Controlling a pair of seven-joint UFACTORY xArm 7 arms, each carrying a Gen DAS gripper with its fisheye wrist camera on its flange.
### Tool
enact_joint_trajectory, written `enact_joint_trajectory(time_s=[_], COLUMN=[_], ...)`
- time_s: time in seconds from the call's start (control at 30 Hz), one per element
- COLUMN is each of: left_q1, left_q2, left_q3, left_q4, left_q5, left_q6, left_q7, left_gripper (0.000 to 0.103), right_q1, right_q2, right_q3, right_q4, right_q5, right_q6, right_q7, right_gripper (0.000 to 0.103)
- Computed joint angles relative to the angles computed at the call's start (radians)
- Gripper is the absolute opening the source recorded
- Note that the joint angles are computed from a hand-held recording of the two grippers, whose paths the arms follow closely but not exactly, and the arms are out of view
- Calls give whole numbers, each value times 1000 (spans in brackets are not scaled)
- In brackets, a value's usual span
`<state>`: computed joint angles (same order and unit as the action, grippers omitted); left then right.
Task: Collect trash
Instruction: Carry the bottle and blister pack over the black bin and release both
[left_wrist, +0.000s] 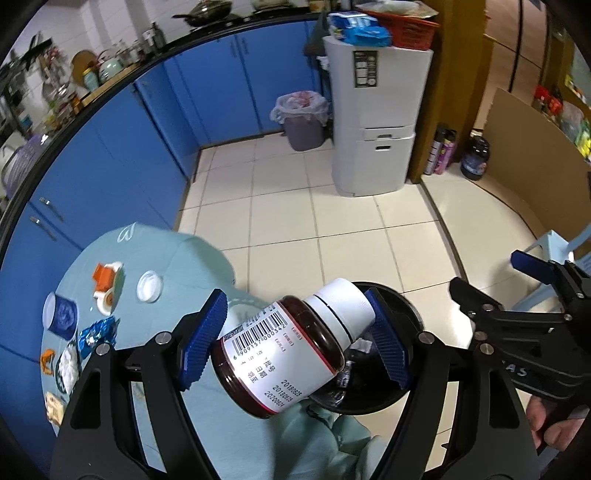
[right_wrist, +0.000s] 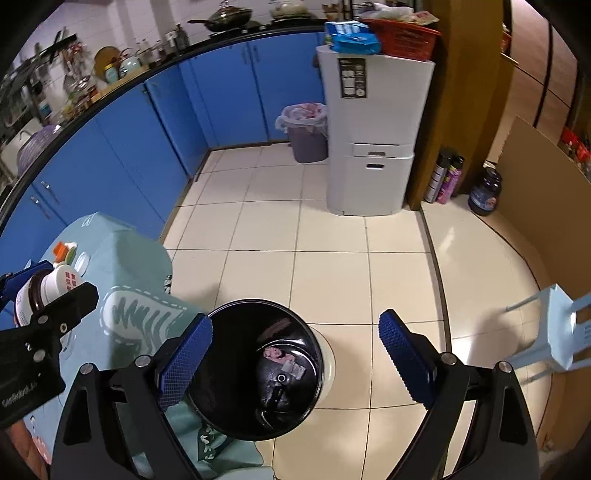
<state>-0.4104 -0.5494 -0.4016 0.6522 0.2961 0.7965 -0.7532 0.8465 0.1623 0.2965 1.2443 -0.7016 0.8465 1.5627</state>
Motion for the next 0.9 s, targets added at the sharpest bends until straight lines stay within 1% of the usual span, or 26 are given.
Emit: enact_joint_trajectory(time_s=[0.07, 0.13, 0.23, 0.27, 0.43, 0.63, 0.9], left_q1=[2, -1, -13, -12, -15, -16, 1], left_q2=[22, 37, 45, 41, 47, 25, -71], left_q3=[-9, -10, 3, 4, 11, 29, 52], left_q4=[16, 27, 31, 27, 27, 8, -47], left_q5=[5, 6, -11, -11, -25, -54, -78], left_q6=[-8, -13, -30, -40, -37, -23, 0], left_q7=[-5, -9, -8, -15, -15, -20, -9], left_gripper=[76, 76, 94, 96, 98, 98, 98], right_q1=[-2, -6, -15, -17, -24, -11, 37], right_q2=[-4, -13, -27, -28, -32, -8, 60], right_q3=[1, 1, 3, 5, 11, 13, 0], right_q4=[-5, -20, -41, -44, -52, -16, 94], right_q5=[14, 19, 24, 25, 25, 8, -12], right_q6=[17, 11, 4, 4, -7, -5, 17], right_q7=[-7, -2, 7, 8, 15, 10, -30], right_gripper=[89, 89, 89, 89, 89, 89, 89])
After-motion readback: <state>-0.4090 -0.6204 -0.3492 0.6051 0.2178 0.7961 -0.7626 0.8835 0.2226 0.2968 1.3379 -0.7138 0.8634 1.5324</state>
